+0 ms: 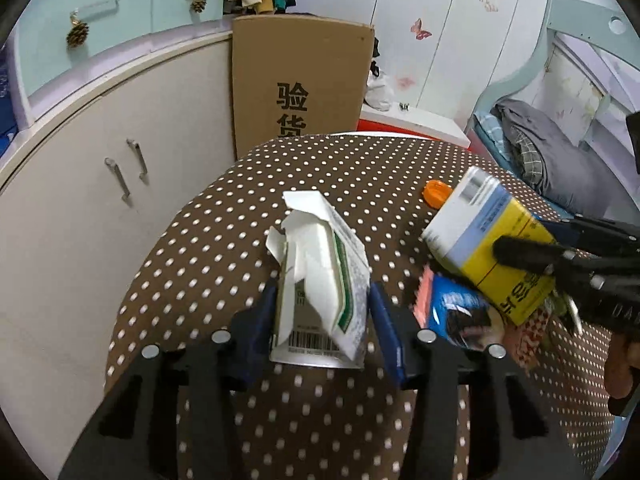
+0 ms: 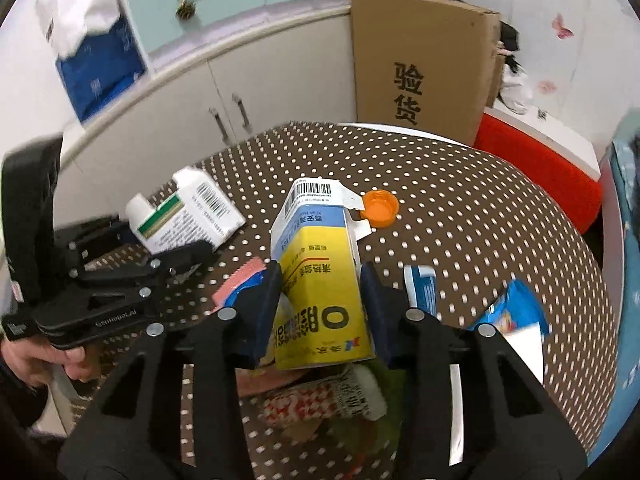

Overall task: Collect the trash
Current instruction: 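Carry the carton and white box to the bin and open both grippers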

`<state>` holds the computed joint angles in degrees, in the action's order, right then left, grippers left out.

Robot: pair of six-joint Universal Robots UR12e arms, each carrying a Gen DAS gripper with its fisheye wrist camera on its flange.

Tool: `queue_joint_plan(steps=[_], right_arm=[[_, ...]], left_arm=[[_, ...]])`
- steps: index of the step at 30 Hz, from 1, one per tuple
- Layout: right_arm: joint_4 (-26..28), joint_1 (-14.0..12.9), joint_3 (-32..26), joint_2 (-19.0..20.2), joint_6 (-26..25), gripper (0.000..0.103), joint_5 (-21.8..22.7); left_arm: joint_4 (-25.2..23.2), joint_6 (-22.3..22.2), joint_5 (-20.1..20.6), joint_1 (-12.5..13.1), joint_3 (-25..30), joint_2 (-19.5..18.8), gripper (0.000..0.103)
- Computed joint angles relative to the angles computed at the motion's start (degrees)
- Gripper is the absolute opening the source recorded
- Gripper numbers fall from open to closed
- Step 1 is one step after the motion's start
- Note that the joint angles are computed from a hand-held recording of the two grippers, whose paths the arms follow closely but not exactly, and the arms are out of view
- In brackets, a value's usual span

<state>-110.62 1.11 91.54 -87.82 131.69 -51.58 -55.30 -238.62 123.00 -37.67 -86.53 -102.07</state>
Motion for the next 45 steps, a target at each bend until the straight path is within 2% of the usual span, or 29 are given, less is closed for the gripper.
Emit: queue_joint_plan(steps=[7, 10, 14, 23, 31, 36, 41, 45], right_arm=[[2.1, -6.3, 3.4, -4.2, 4.5, 0.040, 8.2], [5.0, -9.7, 4.6, -5.7, 5.8, 0.040, 12.0], [6.0, -14.4, 6.2, -7.2, 8.9, 0.040, 15.3], [-0.2, -21.5, 7.8, -8.3, 14.7, 0.040, 17.2], [-4.3, -27.1, 8.5, -7.7, 19.5, 0.040, 17.8], [-8.0, -30.4, 9.8, -6.5, 24.6, 0.040, 14.6], [-11.2, -32.4, 10.5, -3.5, 30.9, 0.040, 6.0], [-10.9, -33.1, 10.5, -0.9, 33.0, 0.041, 2.2]], left_arm=[[0.5, -1.6, 2.5, -2.9, 0.3, 0.6, 0.047], [0.9, -1.3, 3.7, -4.2, 1.6, 0.0, 0.047], [1.2, 0.5, 4.2, -5.8, 4.0, -1.5, 0.047], [2.1, 6.1, 3.7, -7.7, 11.3, -6.5, 0.047], [3.9, 13.9, 0.3, -8.9, 20.9, -13.2, 0.047], [4.0, 18.8, -2.5, -9.4, 26.9, -17.3, 0.047], [2.9, 22.3, -5.7, -9.6, 32.9, -21.4, 0.047], [0.8, 24.6, -6.8, -9.9, 38.1, -24.8, 0.047]])
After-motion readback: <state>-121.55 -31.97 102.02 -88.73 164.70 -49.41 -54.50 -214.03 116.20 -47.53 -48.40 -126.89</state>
